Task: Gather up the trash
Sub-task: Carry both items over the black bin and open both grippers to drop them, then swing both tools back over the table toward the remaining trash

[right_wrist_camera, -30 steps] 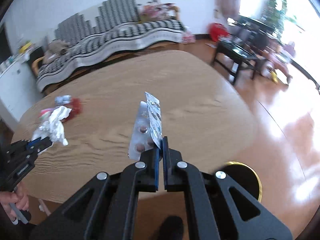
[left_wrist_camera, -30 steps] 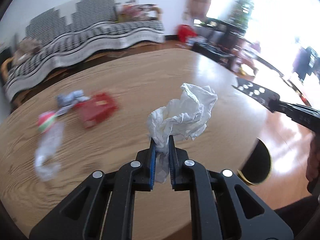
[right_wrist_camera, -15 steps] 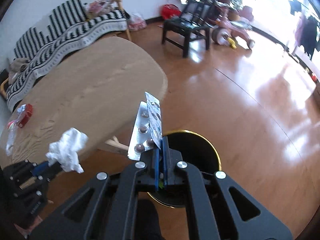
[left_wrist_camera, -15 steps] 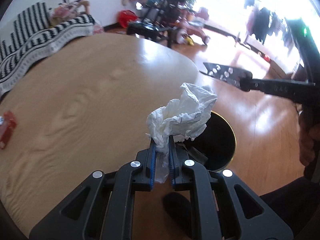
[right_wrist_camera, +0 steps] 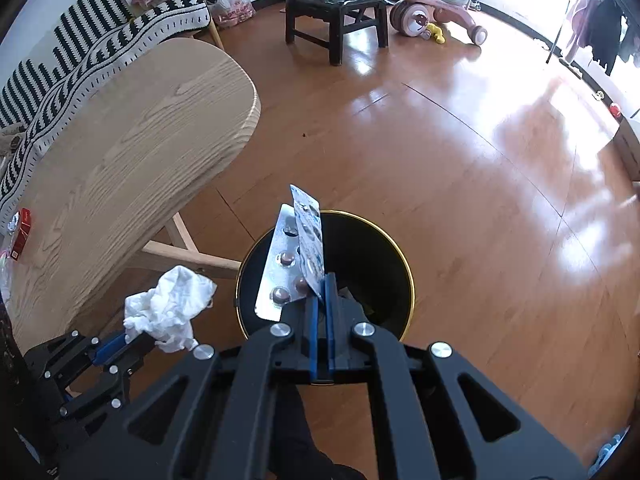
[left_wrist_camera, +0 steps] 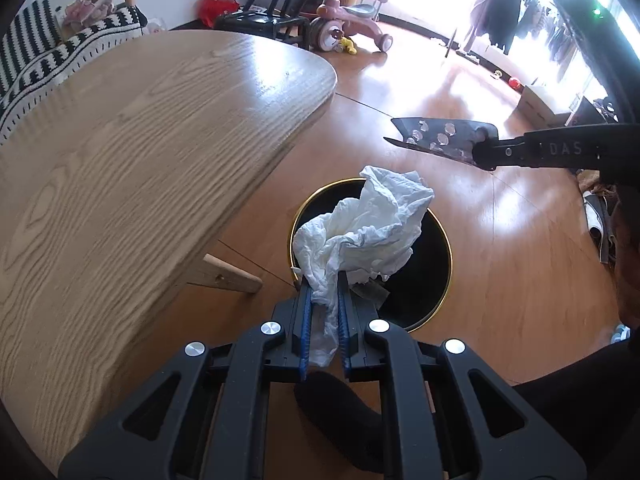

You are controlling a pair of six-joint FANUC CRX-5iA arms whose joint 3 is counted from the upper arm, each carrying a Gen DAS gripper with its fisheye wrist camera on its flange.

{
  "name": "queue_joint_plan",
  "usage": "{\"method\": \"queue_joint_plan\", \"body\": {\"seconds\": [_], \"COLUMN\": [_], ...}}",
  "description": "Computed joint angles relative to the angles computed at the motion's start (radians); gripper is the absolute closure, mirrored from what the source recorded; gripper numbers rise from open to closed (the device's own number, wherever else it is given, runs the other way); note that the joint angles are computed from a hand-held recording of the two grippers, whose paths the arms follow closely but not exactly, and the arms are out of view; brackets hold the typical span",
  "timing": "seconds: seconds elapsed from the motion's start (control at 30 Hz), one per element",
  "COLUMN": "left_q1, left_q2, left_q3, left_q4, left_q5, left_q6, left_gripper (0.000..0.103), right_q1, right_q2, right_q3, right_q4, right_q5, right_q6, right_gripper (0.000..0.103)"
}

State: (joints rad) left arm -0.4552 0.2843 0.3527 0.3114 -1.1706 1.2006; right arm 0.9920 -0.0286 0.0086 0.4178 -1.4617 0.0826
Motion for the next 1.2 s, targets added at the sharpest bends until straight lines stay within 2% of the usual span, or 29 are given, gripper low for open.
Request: {"method": "queue_joint_plan", "body": {"seconds": [0.27,0.3,0.33,0.4,0.47,0.5,0.53,0.6,0.73,0.93,1.07,1.2], "left_q1": [-0.016,-0.017,-0.021,-0.024,-0.027,-0.024,-0.022,-0.011,0.028,0.169,0.282,0.425], "left_q2": [0.028,0.03,0.033,0.023,0.015,0.017,0.016,0.009,-0.012,-0.101,-0.147,-0.203], "left_q3": [0.014,0.017,0.02,0.003,-0.004,-0.002,0.0,-0.002,-0.001,-0.035,-0.03,-0.052], "left_q4": [0.02,0.016,0.014,0.021,0.022,0.028,0.03,0.034,0.035,0.04,-0.01,-0.077], "left_q5": [0.008,0.008,0.008,0.024,0.036,0.03,0.028,0.03,0.028,0.029,0.015,0.005], "left_q6": [-0.028,-0.03,-0.034,-0.041,-0.048,-0.052,-0.05,-0.043,-0.005,0.049,0.095,0.128], "left_gripper": [0.091,0.084,0.067,0.039,0.037,0.037,0.036,0.032,0.018,0.012,0.011,0.011], "right_q1": [-0.02,-0.03,-0.035,-0.041,-0.042,-0.036,-0.026,-0.006,0.008,0.038,0.042,0.055], "right_q2": [0.015,0.024,0.028,0.034,0.034,0.034,0.035,0.043,0.061,0.182,0.311,0.516], "right_q3": [0.019,0.031,0.033,0.039,0.041,0.04,0.038,0.044,0.074,0.212,0.384,0.682], "right_q4": [-0.035,-0.059,-0.071,-0.084,-0.082,-0.062,-0.038,0.013,0.052,0.166,0.181,0.143], "right_q5": [-0.009,-0.016,-0.022,-0.033,-0.032,-0.031,-0.032,-0.042,0.001,0.067,0.137,0.149], "right_q6": [0.018,0.032,0.034,0.032,0.024,0.016,0.009,0.002,0.002,0.084,0.171,0.319], "right_gripper": [0.099,0.099,0.099,0.095,0.071,0.039,0.026,0.026,0.026,0.023,0.022,0.02]}}
